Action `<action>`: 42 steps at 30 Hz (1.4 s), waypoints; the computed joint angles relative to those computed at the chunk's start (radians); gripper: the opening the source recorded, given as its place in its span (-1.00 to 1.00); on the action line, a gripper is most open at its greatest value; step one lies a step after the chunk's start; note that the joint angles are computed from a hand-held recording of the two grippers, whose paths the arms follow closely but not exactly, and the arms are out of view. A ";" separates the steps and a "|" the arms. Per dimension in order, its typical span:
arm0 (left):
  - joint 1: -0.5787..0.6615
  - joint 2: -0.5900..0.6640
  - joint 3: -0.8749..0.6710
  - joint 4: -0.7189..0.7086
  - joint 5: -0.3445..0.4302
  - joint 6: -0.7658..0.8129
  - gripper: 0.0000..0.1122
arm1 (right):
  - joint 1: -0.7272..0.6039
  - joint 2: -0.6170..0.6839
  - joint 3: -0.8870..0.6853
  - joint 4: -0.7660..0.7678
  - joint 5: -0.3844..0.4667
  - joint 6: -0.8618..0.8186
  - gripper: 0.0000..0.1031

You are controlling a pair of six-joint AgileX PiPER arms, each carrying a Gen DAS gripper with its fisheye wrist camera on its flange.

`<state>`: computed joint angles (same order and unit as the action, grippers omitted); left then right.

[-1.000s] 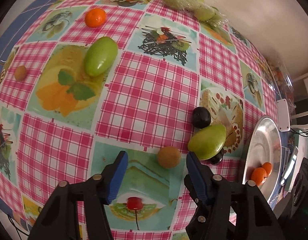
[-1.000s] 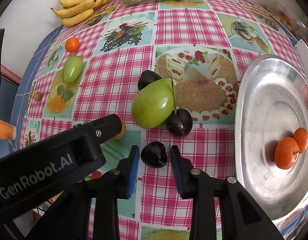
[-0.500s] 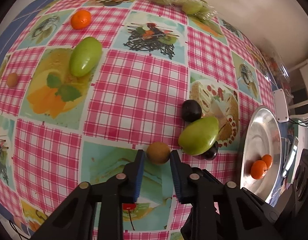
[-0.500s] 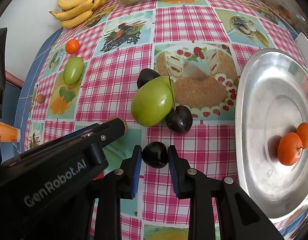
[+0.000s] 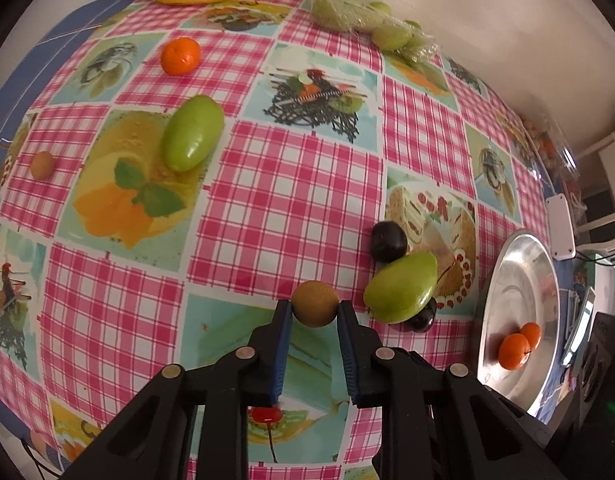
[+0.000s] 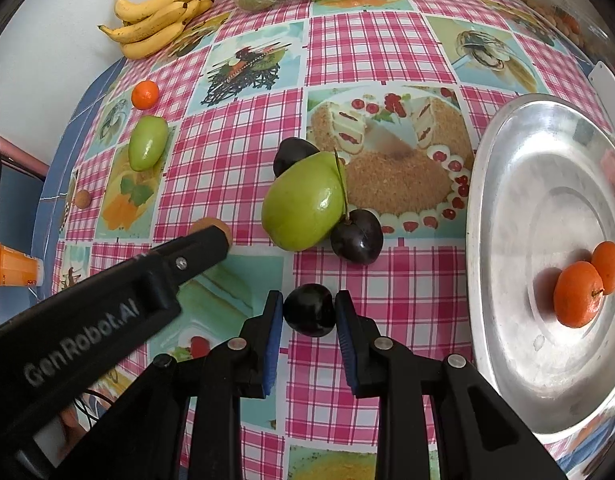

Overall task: Organize fruits
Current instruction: 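Carry the kiwi in the left gripper over the steel bowl while the right gripper carries the plum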

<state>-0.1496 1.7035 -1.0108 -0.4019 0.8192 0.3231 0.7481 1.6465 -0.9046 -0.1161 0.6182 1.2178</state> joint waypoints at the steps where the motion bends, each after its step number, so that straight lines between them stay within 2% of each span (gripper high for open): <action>1: 0.001 0.000 -0.003 -0.003 -0.002 -0.004 -0.55 | 0.001 -0.005 0.000 -0.002 0.001 0.003 -0.46; 18: 0.063 -0.099 -0.001 -0.027 -0.039 -0.009 -0.55 | 0.053 -0.126 0.008 -0.162 0.030 0.149 -0.46; 28: 0.065 -0.117 0.002 -0.002 -0.056 -0.049 -0.55 | 0.036 -0.155 0.029 -0.159 0.020 0.143 -0.46; 39: -0.032 -0.161 0.008 0.020 -0.075 -0.081 -0.56 | -0.068 -0.348 0.188 -0.206 0.047 0.238 -0.46; 42: -0.083 -0.165 0.003 0.031 -0.082 -0.109 -0.56 | -0.087 -0.414 0.227 -0.235 0.096 0.278 -0.46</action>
<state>-0.2330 1.5384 -1.0080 -0.3705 0.7371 0.2145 0.6616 1.2330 -0.6774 -0.3511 0.7146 1.4959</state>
